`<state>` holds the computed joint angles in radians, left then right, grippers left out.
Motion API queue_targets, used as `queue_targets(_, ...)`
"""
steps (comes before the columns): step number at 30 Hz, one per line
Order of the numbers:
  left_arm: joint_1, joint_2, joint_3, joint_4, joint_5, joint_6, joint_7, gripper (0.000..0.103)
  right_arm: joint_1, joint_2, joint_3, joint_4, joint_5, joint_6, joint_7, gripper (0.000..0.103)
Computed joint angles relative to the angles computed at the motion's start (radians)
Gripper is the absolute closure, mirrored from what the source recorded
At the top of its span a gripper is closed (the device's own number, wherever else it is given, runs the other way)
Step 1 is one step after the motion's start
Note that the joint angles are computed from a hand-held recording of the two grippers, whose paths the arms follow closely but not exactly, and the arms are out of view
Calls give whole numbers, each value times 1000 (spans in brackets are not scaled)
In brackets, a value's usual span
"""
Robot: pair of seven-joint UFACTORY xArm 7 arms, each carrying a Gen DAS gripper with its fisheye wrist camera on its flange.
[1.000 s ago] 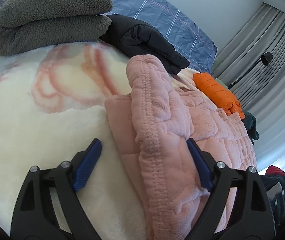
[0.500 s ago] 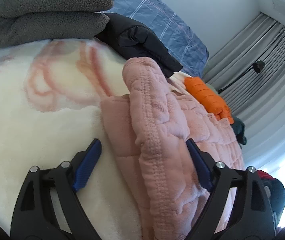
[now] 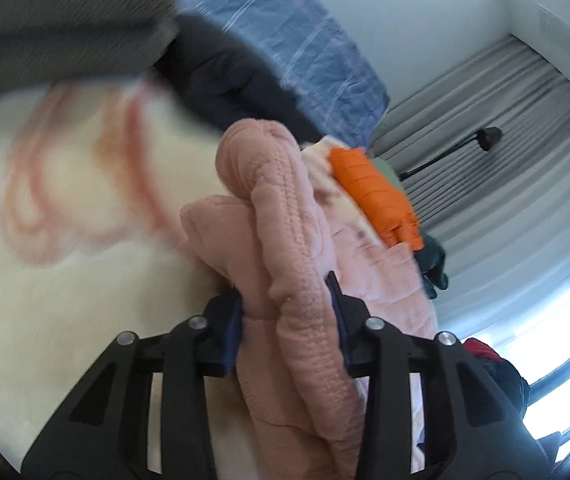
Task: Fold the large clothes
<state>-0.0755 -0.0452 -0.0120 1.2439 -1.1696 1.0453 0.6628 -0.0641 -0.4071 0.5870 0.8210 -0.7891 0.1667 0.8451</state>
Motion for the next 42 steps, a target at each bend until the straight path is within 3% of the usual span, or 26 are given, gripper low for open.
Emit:
queue_targets(6, -88, -54, -55, 121, 100, -96, 0, 69, 75, -184, -184, -127, 163, -135, -11, 74)
queue_targets(12, -198, 13, -121, 314, 210, -152, -75, 69, 176, -416, -374, -306, 310, -166, -45, 75)
queue_targets(15, -260, 109, -177, 462, 353, -171, -167, 69, 227, -546, -500, -401, 376, -151, -81, 76)
queue_targets(19, -391, 265, -248, 669, 636, -178, -297, 68, 260, -740, -663, -553, 460, -117, -128, 76)
queue_targets(21, -466, 352, -259, 762, 771, -176, -349, 64, 261, -819, -745, -625, 511, -84, -143, 76)
queue_targets(24, -602, 504, -240, 896, 981, -147, -442, 58, 238, -940, -805, -719, 590, 11, -139, 76)
queue_targets(26, -629, 548, -251, 906, 1001, -129, -438, 58, 212, -1019, -848, -785, 638, 93, -149, 76)
queue_targets(29, -639, 539, -275, 814, 992, -166, -390, 57, 205, -1141, -956, -884, 706, 122, -213, 76)
queue_targets(31, -630, 514, -295, 753, 975, -212, -332, 46, 202, -1180, -967, -899, 729, 132, -250, 76)
queue_targets(36, -606, 488, -309, 709, 930, -242, -295, 43, 215, -1098, -876, -827, 761, 148, -281, 62)
queue_targets(42, -594, 502, -315, 722, 888, -244, -292, 35, 152, -1070, -797, -802, 805, 196, -320, 60)
